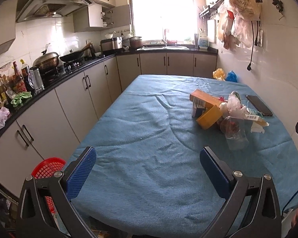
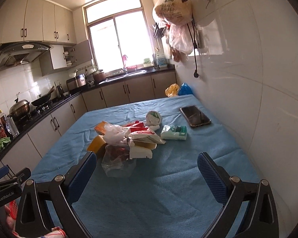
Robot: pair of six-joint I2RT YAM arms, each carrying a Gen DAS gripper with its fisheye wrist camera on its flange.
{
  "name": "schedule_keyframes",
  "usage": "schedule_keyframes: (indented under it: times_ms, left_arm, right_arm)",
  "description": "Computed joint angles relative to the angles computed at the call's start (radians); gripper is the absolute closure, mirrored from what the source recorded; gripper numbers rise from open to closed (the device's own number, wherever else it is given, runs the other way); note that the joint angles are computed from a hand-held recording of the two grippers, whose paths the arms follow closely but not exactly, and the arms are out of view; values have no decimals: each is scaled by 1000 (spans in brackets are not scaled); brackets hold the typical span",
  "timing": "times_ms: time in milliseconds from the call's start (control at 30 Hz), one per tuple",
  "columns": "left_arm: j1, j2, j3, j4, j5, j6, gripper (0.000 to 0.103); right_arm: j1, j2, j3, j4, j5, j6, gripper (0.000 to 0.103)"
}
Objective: Collect trash
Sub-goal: 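Move both tools toward the pile of trash on the table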
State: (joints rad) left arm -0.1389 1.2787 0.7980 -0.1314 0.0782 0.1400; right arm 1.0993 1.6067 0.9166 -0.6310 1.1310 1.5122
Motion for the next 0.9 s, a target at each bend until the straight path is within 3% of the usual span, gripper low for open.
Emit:
schedule_keyframes:
  times_ms: [600,900]
  left_arm:
    - [-33,259,139,-24,-28,-12,0]
    - [-65,322,260,-35,78,109,0]
  right_arm:
    - [-211,5,-153,472,-242,-353,0]
    - [-289,-10,-213,588,-328,-446,0]
